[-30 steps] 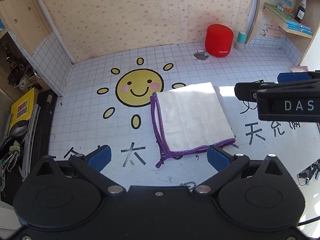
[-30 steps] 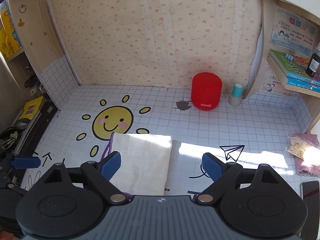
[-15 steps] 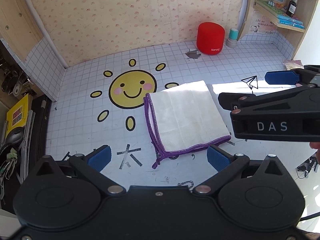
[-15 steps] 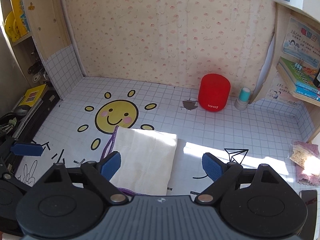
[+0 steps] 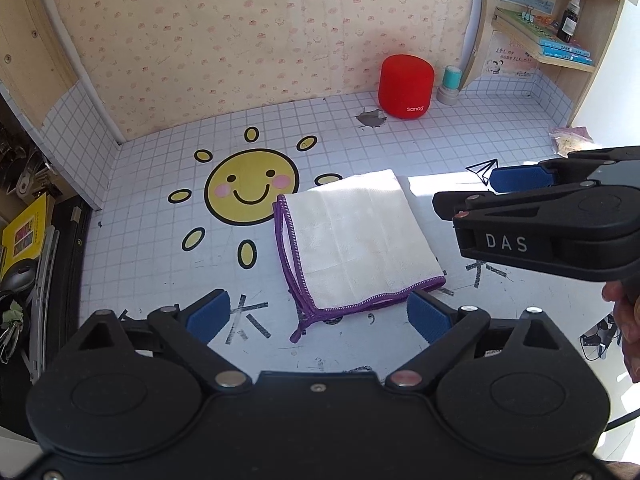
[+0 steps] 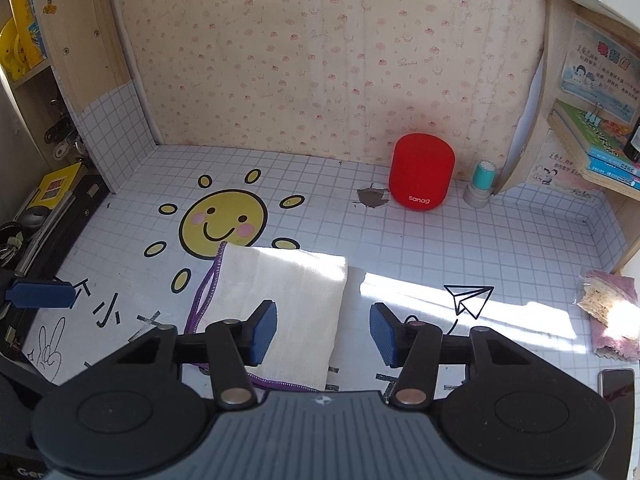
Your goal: Fold towel
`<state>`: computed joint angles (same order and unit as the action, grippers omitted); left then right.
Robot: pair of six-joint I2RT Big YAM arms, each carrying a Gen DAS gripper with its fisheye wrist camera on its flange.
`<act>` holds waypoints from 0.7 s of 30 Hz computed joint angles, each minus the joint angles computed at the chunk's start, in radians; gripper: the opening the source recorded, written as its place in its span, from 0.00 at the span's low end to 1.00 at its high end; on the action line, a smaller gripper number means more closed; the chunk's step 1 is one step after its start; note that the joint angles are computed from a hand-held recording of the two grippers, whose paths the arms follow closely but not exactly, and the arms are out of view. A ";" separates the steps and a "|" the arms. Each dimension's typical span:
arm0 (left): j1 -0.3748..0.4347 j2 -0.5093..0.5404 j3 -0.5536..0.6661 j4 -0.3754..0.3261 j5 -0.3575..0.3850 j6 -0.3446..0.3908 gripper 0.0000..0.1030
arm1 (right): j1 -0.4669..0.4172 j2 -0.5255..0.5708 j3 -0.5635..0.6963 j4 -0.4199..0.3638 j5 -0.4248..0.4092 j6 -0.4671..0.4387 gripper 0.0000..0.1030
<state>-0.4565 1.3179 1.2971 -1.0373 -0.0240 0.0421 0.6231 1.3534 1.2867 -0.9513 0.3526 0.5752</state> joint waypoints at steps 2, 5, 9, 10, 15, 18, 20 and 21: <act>0.001 0.000 -0.001 0.000 0.006 -0.002 0.47 | 0.000 0.001 0.000 -0.004 -0.004 0.006 0.49; 0.004 0.001 -0.002 0.000 0.015 -0.004 0.35 | 0.000 0.001 -0.001 -0.009 -0.006 0.012 0.50; 0.006 0.002 -0.004 0.001 0.026 -0.008 0.24 | 0.001 -0.001 -0.003 -0.013 -0.005 0.020 0.50; 0.007 0.002 -0.004 0.001 0.029 -0.008 0.24 | 0.001 -0.002 -0.003 -0.014 -0.005 0.021 0.50; 0.007 -0.012 -0.015 0.017 0.061 0.010 0.24 | 0.001 0.001 0.000 -0.016 -0.003 0.024 0.50; 0.011 -0.003 -0.005 -0.005 0.082 0.009 0.16 | 0.001 0.000 0.000 -0.015 -0.004 0.022 0.50; 0.014 0.003 0.000 -0.017 0.089 0.005 0.15 | 0.001 -0.001 -0.001 -0.012 -0.005 0.022 0.50; 0.016 0.005 0.002 -0.023 0.093 0.006 0.15 | 0.001 -0.002 -0.002 -0.011 -0.006 0.022 0.50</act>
<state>-0.4410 1.3233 1.2990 -1.0601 0.0689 0.0479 0.6239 1.3517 1.2848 -0.9625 0.3462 0.5973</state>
